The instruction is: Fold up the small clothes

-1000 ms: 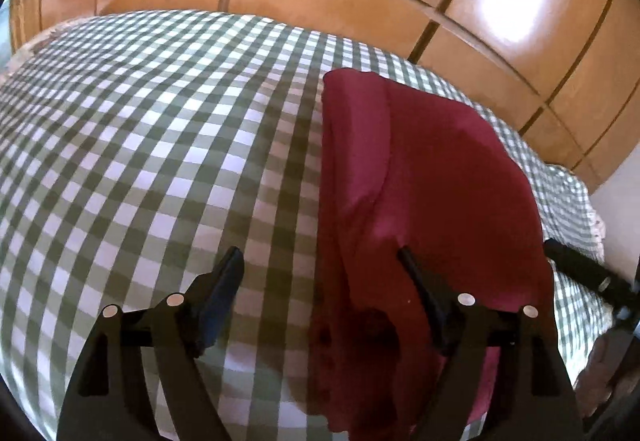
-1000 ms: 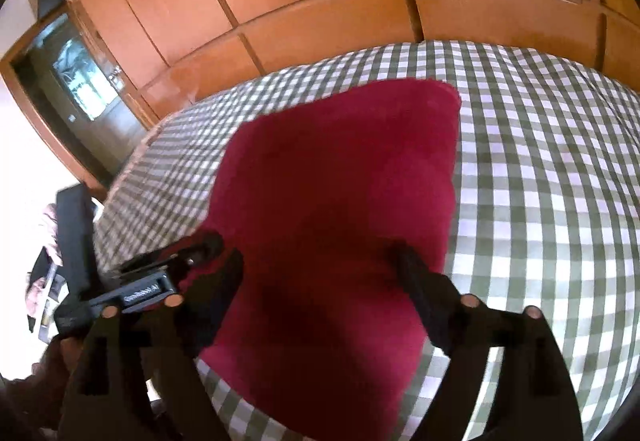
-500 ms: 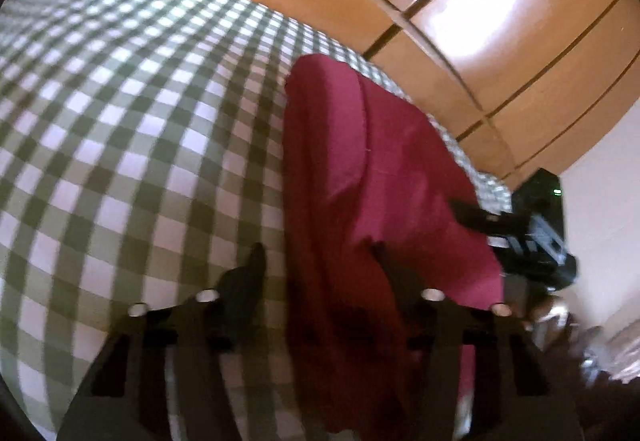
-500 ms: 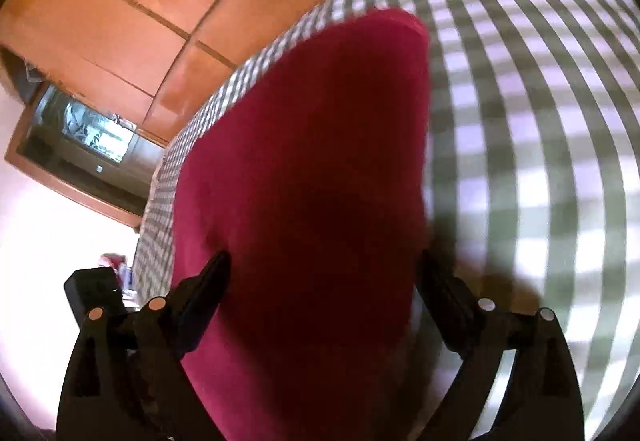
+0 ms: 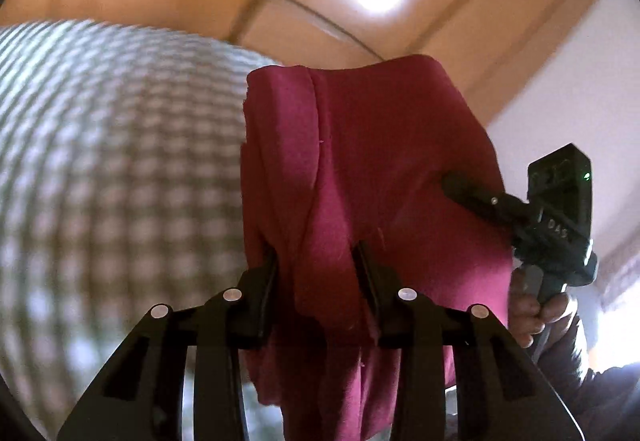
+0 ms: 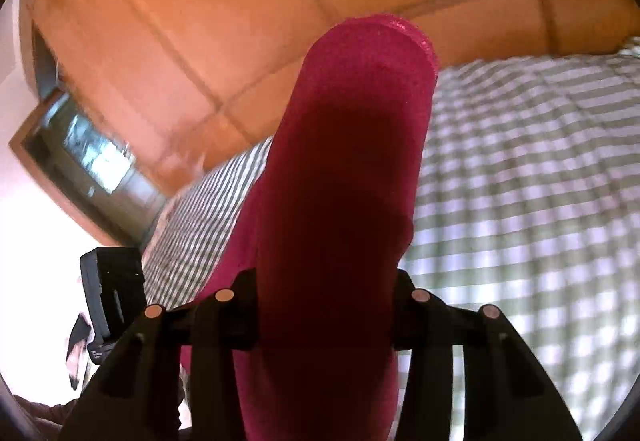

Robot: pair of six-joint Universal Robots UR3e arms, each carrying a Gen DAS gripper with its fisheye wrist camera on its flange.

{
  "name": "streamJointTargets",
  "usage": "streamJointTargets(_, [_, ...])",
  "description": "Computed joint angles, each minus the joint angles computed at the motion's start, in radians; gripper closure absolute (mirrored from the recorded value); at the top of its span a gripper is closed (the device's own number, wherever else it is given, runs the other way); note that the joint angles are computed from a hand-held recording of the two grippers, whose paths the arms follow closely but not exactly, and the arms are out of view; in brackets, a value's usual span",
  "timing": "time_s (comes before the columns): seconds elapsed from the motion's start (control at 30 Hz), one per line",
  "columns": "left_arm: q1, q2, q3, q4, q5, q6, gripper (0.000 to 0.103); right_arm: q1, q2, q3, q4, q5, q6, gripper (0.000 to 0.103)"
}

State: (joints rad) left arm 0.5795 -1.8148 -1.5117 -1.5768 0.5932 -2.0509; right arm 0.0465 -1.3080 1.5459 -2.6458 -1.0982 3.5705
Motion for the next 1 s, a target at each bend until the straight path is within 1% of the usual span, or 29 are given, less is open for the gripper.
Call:
streamJointTargets(0.07, [-0.114, -0.005, 0.024, 0.08, 0.005, -0.074, 0.068, -0.075, -0.108, 0.117, -0.007, 0.0, -0.01, 0.06])
streamJointTargets(0.13, [-0.223, -0.039, 0.061, 0.167, 0.025, -0.158, 0.068, -0.171, -0.221, 0.225, 0.024, -0.002, -0.046, 0.06])
streamJointTargets(0.2, [-0.352, -0.099, 0.118, 0.282, 0.074, -0.274, 0.068, -0.267, -0.298, 0.302, 0.075, -0.004, -0.098, 0.06])
streamJointTargets(0.23, [-0.405, -0.132, 0.147, 0.334, 0.103, -0.331, 0.068, -0.293, -0.311, 0.322, 0.094, -0.021, -0.106, 0.059])
streamJointTargets(0.27, [-0.472, -0.173, 0.177, 0.419, 0.156, -0.419, 0.068, -0.332, -0.337, 0.353, 0.129, -0.04, -0.127, 0.057])
streamJointTargets(0.3, [-0.532, -0.215, 0.211, 0.487, 0.222, -0.497, 0.068, -0.357, -0.344, 0.374, 0.171, -0.098, -0.129, 0.054])
streamJointTargets(0.33, [-0.599, -0.267, 0.26, 0.534, 0.302, -0.566, 0.068, -0.396, -0.365, 0.399, 0.215, -0.118, -0.153, 0.051])
streamJointTargets(0.37, [-0.63, -0.299, 0.294, 0.547, 0.337, -0.594, 0.068, -0.427, -0.375, 0.42, 0.258, -0.122, -0.159, 0.045])
streamJointTargets(0.4, [-0.657, -0.314, 0.3, 0.581, 0.367, -0.621, 0.062, -0.447, -0.382, 0.453, 0.257, -0.1, -0.151, 0.04])
streamJointTargets(0.43, [-0.681, -0.311, 0.274, 0.654, 0.404, -0.644, 0.059, -0.473, -0.43, 0.519, 0.226, -0.094, -0.138, 0.037])
streamJointTargets(0.47, [-0.698, -0.296, 0.234, 0.732, 0.437, -0.651, 0.058, -0.488, -0.487, 0.565, 0.213, -0.107, -0.143, 0.03])
streamJointTargets(0.5, [-0.708, -0.278, 0.198, 0.786, 0.461, -0.643, 0.058, -0.492, -0.552, 0.594, 0.218, -0.133, -0.144, 0.027])
streamJointTargets(0.53, [-0.706, -0.275, 0.19, 0.802, 0.467, -0.636, 0.058, -0.482, -0.597, 0.607, 0.224, -0.154, -0.13, 0.027])
streamJointTargets(0.57, [-0.705, -0.262, 0.165, 0.836, 0.475, -0.637, 0.058, -0.48, -0.636, 0.612, 0.232, -0.171, -0.125, 0.03])
streamJointTargets(0.6, [-0.7, -0.241, 0.121, 0.876, 0.475, -0.635, 0.058, -0.456, -0.685, 0.607, 0.25, -0.202, -0.12, 0.039])
streamJointTargets(0.67, [-0.68, -0.204, 0.05, 0.943, 0.468, -0.624, 0.058, -0.445, -0.687, 0.577, 0.253, -0.2, -0.153, 0.052])
streamJointTargets(0.7, [-0.681, -0.192, 0.027, 0.966, 0.472, -0.629, 0.058, -0.418, -0.692, 0.569, 0.251, -0.209, -0.153, 0.056])
streamJointTargets(0.77, [-0.681, -0.189, -0.002, 1.013, 0.488, -0.64, 0.058, -0.317, -0.661, 0.54, 0.232, -0.257, -0.144, 0.06])
streamJointTargets(0.83, [-0.695, -0.209, 0.003, 1.043, 0.524, -0.652, 0.057, -0.197, -0.551, 0.509, 0.186, -0.35, -0.131, 0.061])
streamJointTargets(0.9, [-0.725, -0.273, 0.07, 1.061, 0.575, -0.68, 0.048, -0.109, -0.393, 0.458, 0.15, -0.462, -0.088, 0.06])
streamJointTargets(0.97, [-0.731, -0.315, 0.113, 1.057, 0.589, -0.713, 0.04, -0.085, -0.329, 0.483, 0.052, -0.52, -0.073, 0.06])
streamJointTargets(1.0, [-0.724, -0.316, 0.109, 1.057, 0.579, -0.728, 0.039, -0.078, -0.313, 0.482, 0.032, -0.535, -0.06, 0.06])
